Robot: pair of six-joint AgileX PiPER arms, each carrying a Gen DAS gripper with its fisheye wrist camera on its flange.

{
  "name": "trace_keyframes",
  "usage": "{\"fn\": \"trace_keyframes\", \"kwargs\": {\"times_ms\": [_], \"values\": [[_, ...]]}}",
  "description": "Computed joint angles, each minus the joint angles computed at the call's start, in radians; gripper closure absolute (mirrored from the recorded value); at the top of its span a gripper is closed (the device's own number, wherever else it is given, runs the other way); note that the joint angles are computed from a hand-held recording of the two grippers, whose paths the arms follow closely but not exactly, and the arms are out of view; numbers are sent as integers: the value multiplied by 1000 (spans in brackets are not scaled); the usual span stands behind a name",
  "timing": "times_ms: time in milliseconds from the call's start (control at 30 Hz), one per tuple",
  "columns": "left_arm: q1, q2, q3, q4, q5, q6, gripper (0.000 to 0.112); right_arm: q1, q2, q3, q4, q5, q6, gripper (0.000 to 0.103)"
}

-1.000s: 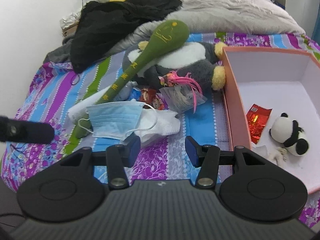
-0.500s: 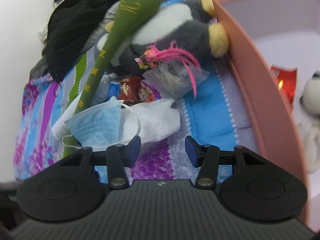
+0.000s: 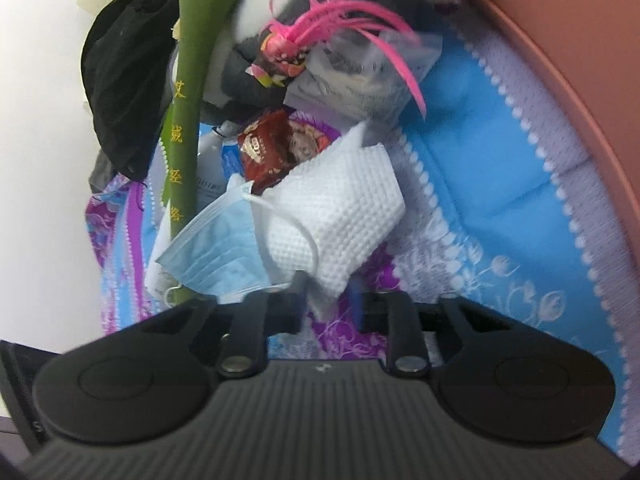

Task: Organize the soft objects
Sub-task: 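Lower both tools onto the pile, reaching for the mask and white cloth, then close the left tool on the blue mask while the right tool grasps the white mesh cloth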

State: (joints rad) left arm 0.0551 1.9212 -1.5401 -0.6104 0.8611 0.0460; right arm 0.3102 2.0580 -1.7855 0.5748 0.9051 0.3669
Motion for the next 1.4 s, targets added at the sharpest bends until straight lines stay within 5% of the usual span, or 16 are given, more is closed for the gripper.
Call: {"fn": "trace_keyframes", "kwargs": {"times_ms": [167,667,1033,1400], "values": [[14,-34,58,-53,-42,-5,107,-9,-38,35,42,-16,-57,94],[32,-386,370,-106,-22,59,110,59,-343,297,-93,-50,-11,95],[53,-684,621,-38,51,4,110,137,-614,599,-214,-97,102,95],[212,-853,758,-7,181,21,110,197,-698,708,-340,-101,159,93]]}}
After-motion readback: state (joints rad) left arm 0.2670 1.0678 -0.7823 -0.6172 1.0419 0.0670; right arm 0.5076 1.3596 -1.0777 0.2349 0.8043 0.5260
